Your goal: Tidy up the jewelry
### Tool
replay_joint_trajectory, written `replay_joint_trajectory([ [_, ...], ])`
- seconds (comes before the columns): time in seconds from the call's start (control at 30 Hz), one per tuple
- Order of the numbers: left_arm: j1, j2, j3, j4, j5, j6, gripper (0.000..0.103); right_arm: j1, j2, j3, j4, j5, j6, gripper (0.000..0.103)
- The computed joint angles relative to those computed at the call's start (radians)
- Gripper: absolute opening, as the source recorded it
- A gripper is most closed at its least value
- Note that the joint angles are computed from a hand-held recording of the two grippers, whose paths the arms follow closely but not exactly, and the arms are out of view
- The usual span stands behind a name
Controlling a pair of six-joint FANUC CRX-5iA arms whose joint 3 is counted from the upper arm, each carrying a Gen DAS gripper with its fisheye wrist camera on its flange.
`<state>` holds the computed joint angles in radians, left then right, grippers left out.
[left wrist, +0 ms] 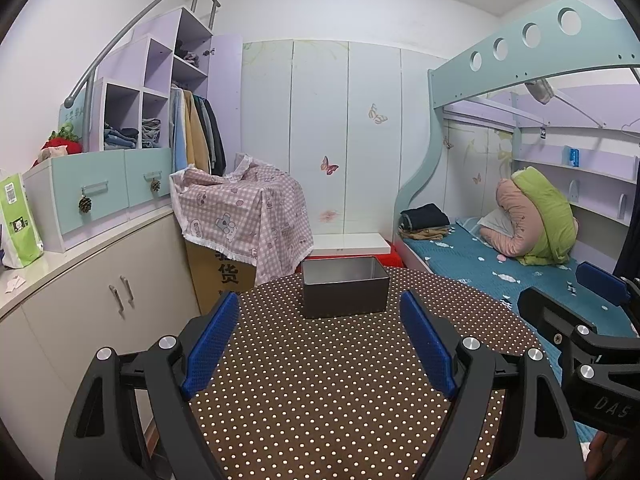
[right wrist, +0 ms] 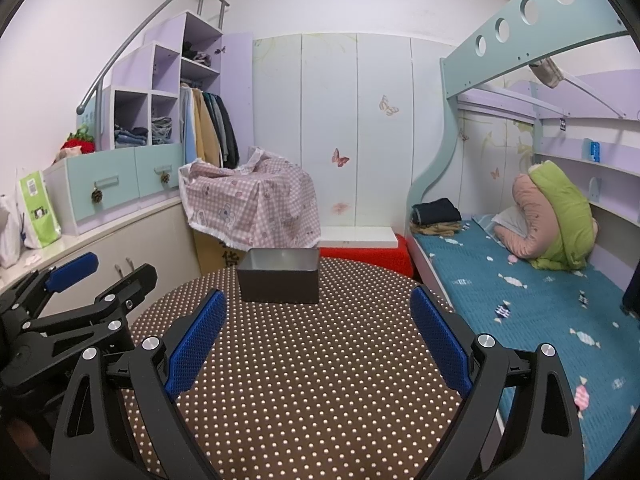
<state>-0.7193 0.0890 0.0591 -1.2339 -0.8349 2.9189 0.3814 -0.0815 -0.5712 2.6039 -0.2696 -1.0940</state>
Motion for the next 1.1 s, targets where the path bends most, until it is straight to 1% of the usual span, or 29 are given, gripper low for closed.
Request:
replay_joint_trajectory([
  [0.23, -0.004, -0.002, -0.003, -0.005, -0.005, 0.004, 0.08, -0.006, -0.002, 0.001, 0.009, 0.005, -0.006, 0.09],
  [0.4, -0.008, -0.005, -0.006, -0.011, -0.004, 0.008, 0.08, -0.003, -0.003, -0.003, 0.001, 0.001, 0.0, 0.09],
  [0.53, -0.02, -0.004, -0.005, -0.026, -0.017, 0.01, 0.08, 0.007, -0.006, -0.013, -0.034, -0.009, 0.029, 0.09],
  [0.9, -0.019, -0.002, -0.002, -0.03, -0.02, 0.009, 0.08, 0.005, -0.01, -0.015, -0.03, -0.007, 0.025, 0.09],
  [1.1, -0.016, -0.003, -0.002, -0.029, -0.016, 0.008, 0.08, 0.012, -0.007, -0.017, -0.048, -0.014, 0.039, 0.09],
])
